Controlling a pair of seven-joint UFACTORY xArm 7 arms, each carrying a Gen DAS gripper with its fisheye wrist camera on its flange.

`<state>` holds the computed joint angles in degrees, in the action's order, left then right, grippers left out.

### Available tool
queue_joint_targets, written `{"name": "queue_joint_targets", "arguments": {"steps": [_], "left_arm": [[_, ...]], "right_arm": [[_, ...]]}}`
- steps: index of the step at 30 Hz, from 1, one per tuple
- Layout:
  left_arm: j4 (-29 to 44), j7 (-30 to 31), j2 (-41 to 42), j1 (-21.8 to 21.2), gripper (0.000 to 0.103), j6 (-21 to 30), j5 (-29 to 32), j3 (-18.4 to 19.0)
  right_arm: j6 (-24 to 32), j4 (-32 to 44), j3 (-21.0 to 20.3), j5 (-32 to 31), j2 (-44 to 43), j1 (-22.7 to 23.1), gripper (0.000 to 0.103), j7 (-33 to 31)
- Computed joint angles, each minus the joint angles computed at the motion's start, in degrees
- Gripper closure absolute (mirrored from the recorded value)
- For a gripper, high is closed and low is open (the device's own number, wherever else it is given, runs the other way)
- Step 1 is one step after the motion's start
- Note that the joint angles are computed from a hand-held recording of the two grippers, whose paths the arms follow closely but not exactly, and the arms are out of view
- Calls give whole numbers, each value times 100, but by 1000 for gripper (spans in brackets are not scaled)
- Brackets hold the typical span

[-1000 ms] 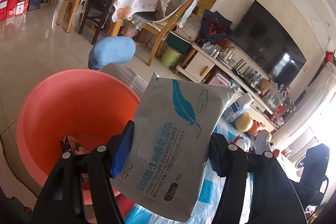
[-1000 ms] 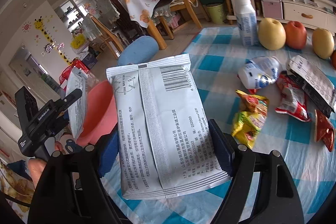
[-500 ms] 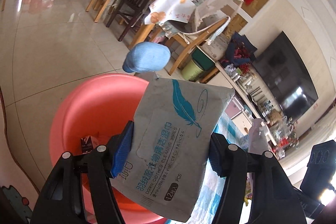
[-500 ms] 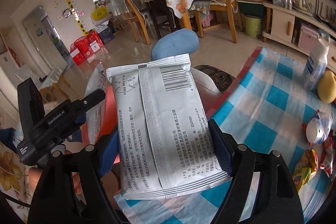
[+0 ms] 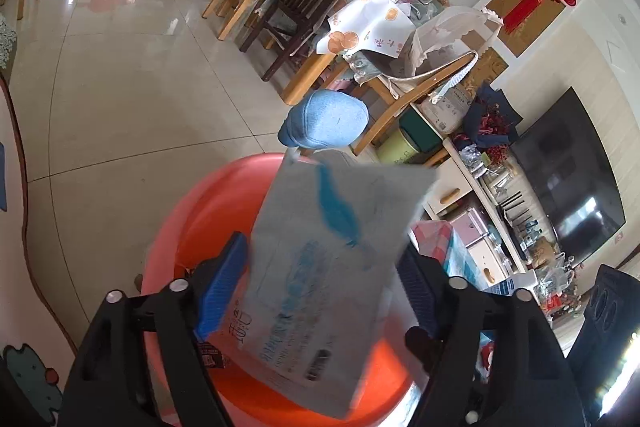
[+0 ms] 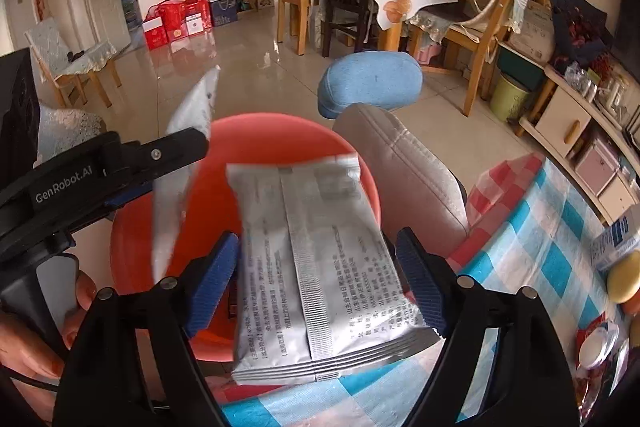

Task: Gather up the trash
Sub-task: 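Open both grippers to drop the packs into the pink bucket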

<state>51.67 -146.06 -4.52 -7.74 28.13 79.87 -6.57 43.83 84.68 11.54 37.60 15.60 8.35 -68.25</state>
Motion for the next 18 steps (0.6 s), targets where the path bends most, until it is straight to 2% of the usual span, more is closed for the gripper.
{"name": "queue_joint_targets", "arguments": {"steps": [2,5,10,13,18], "left_arm": [[32,2,5,-24,18,166,-56,-28],[92,375,20,-93,13,506,-401,-76],[212,632,86,-174,9,819,-448,-117],[339,622,184,-289,9,1165,-259,-177],[506,262,314,-508,9,1612,426,-212]], "right_arm": [[-249,-189,57,170,-114,-8,8,-259],[-518,-394,70,397,-259,-25,8,-603],[-945,-666,-46,668,-444,-72,8,-878],[-1009,-727,-141,734,-478,-150,8,-825],[-1125,-894,-243,975,-545,-355,8,-967]]}}
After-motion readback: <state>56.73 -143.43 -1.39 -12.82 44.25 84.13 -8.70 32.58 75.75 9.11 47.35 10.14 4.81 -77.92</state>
